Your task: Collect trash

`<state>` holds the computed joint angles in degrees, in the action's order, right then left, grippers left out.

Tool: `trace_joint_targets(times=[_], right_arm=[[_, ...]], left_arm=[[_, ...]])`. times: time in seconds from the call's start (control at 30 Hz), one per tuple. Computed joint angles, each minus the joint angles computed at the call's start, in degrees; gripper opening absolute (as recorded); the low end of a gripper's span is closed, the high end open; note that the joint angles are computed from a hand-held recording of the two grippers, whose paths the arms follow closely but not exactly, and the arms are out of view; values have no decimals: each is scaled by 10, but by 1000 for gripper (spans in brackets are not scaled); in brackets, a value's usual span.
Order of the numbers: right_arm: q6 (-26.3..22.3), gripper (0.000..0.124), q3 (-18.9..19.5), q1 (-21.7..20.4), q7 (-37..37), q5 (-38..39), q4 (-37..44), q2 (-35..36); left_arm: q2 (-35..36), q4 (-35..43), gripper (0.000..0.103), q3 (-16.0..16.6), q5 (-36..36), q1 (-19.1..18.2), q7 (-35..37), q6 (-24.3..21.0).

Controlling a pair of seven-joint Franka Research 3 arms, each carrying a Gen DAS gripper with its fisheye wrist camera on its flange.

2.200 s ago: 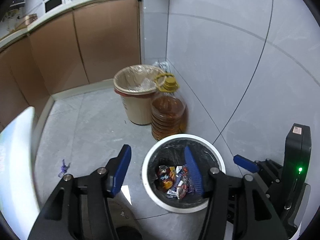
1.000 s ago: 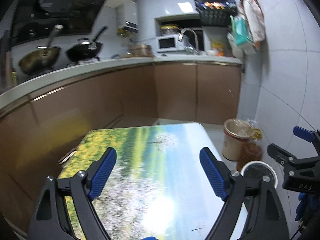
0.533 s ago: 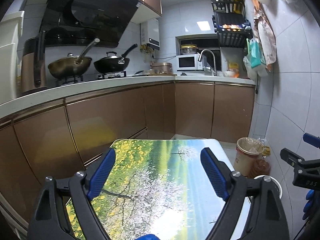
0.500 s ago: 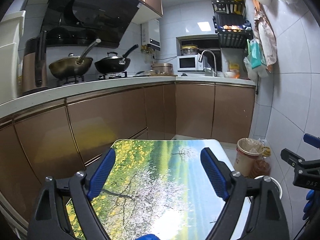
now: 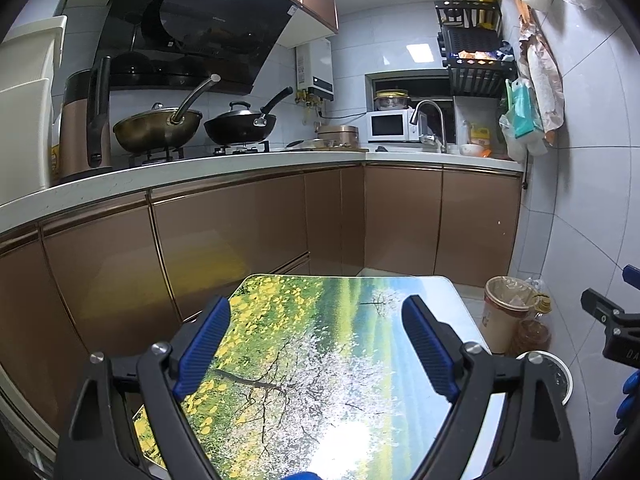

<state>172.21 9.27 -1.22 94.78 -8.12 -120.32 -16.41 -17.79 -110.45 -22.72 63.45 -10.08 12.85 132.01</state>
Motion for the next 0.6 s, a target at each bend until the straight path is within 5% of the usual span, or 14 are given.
trace_joint_targets(times=[0.17, 0.6], right_arm=[[7, 103, 25, -31, 44, -32, 1, 6], [-12, 103, 21, -24, 112, -107, 26, 39]], left_arm=[[0, -4, 87, 1, 1, 1, -5, -2], [16, -6, 87, 14, -9, 0, -6, 4]])
